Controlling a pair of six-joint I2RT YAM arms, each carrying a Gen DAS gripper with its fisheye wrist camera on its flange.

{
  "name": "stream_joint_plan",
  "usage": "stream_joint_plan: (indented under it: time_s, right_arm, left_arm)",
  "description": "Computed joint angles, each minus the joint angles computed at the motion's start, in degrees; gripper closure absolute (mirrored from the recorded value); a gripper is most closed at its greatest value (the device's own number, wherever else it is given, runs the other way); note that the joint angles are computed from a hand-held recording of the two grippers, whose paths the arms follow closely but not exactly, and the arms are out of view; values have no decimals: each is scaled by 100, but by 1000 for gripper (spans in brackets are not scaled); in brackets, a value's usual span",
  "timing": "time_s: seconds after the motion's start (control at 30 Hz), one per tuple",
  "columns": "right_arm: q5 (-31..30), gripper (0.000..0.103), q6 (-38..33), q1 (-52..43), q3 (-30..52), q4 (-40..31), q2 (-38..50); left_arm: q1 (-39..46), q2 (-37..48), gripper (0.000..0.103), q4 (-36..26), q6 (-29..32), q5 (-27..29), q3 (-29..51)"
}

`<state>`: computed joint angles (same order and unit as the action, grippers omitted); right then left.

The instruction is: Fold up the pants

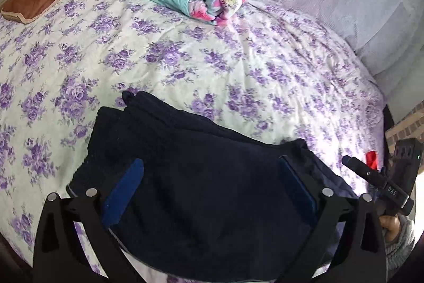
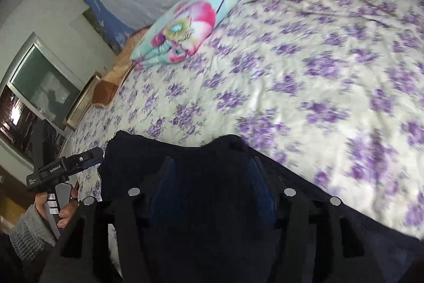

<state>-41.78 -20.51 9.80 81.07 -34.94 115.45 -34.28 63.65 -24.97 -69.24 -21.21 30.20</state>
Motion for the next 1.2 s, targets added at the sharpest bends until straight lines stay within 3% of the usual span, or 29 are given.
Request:
stream_joint_plan:
  time_s: [0.13, 0.2, 0.33, 0.43, 0.57, 0.73, 0.9, 0.93, 1.0, 1.2]
  right_arm:
    - [-158, 44, -245, -1834, -1141, -63, -804]
    - [-360, 44, -284, -3091, -1505, -198, -856]
    - [-811, 42, -203, -5373, -1487, -657, -378]
    - [-941, 42, -76, -6115, -1262, -839, 156]
    - [-1192, 42, 361, -6164, -1485, -119, 473]
    - [-1497, 43, 1454, -5871, -1622, 1131, 809]
    - [-1594, 47, 2221, -5577, -1634, 1938, 864]
    - [-1566, 50, 2350, -5503, -1718, 2178, 822]
    - [-1531, 83, 2368, -5467, -1831, 2403, 739]
    - [-1379, 87, 2105, -5497, -1857, 2058, 303]
  left_arm:
    - [-713, 221, 5, -140, -286, -71, 95]
    - [-753, 657, 5, 110, -236, 276, 82]
    - [-840, 1439, 5, 263, -428, 521, 192]
    - [-841, 1645, 5, 125, -477, 516, 378]
    - [-707, 1685, 5, 49, -528, 659, 474]
    - [-797, 1633, 5, -38, -740, 692, 511]
    - [-968, 1561, 5, -264, -1020, 661, 533]
    - [-1004, 1533, 5, -307, -1107, 643, 519]
    - [-1074, 1446, 5, -402, -1231, 587, 493]
    - [-1115, 1090, 5, -614, -1334, 450, 355]
